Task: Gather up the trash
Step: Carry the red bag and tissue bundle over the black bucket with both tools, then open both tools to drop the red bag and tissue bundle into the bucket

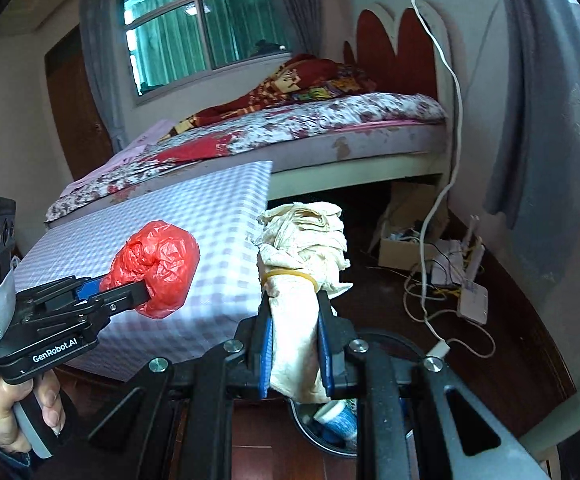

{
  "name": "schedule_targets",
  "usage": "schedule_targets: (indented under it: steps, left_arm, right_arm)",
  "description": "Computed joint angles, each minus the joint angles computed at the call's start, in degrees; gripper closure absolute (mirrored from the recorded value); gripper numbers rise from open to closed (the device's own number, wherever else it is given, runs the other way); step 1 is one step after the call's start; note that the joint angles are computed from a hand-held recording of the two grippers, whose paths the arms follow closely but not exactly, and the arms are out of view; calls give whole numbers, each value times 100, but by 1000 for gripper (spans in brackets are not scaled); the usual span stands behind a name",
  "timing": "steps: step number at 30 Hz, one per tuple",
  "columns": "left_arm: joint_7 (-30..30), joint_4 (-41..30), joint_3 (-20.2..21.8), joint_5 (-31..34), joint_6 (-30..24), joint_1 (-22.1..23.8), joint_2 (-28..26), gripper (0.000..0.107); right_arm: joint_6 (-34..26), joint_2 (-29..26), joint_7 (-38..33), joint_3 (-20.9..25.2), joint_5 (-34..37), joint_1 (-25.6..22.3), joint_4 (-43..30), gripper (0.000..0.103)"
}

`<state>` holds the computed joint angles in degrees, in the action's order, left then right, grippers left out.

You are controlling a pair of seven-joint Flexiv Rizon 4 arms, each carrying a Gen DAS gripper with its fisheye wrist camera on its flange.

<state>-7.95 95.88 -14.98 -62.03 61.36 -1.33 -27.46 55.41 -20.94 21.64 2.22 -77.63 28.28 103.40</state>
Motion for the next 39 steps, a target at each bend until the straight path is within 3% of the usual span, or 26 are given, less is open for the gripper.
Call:
schedule_targets:
  steps: [19,31,39]
  left_arm:
    - [-548,169,29,994,-345,-330,-260,73]
    - [-1359,-227,-43,2026,-388,-408,-875,73]
    - [-1868,-649,81,2801,-382,-530,-1321,72]
  right_arm:
    - [-86,374,27,258,704,-228,972,83]
    - [693,-113,-571,25,1343,-400,1098,83]
    - [1171,-648,-1562,-183,2111,-431,846,82]
